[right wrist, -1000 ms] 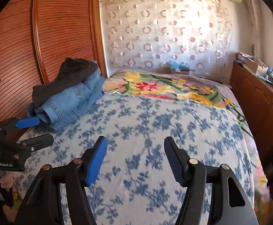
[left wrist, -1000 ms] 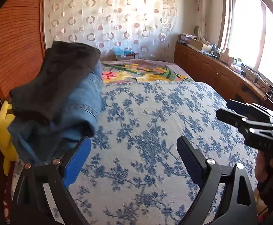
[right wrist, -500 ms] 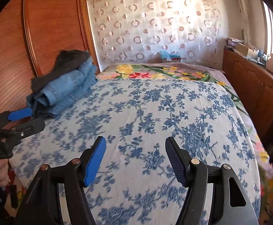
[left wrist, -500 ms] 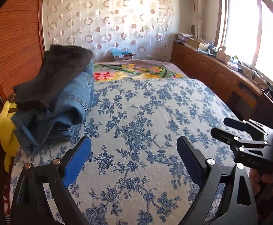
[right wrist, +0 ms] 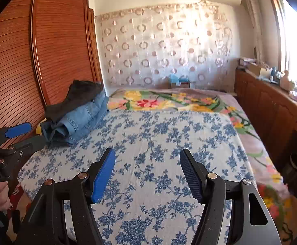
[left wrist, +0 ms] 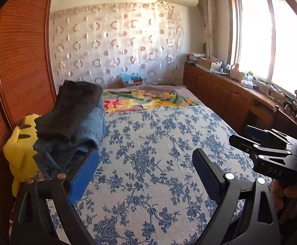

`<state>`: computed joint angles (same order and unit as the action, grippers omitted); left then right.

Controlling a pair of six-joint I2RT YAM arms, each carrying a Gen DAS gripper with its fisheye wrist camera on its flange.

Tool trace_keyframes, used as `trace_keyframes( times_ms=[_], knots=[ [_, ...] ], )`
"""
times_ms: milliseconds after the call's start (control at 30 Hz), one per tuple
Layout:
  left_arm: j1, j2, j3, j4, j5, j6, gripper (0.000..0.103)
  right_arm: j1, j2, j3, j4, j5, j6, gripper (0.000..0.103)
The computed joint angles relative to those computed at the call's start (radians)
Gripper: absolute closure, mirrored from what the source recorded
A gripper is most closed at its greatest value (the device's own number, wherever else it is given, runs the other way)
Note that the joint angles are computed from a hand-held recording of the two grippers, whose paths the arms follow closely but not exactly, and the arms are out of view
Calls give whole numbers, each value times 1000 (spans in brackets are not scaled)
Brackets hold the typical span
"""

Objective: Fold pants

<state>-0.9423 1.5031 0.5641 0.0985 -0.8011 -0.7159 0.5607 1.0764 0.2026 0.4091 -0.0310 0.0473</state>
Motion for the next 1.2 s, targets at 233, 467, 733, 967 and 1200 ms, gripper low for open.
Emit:
trace_keyframes(
  times_ms=[233, 467, 733, 967, 1200],
  knots=[
    [-17, -28, -2, -27, -35, -31, 10, 33, -200, -70, -70, 66, 12, 35],
    [-38, -41, -16, -44, -65, -58, 10, 41, -188, -106, -8, 73, 18, 35],
    [-57, -49, -23, -65, -99, -81, 10, 25, -142, -116, 66, 86, 13, 35],
    [-60, -66, -38, -58, -115, -92, 10, 7, -111, -114, 96, 68, 8, 35],
    [-59, -61, -40, -55, -115, -95, 10, 4, -107, -113, 97, 59, 3, 35]
  ],
)
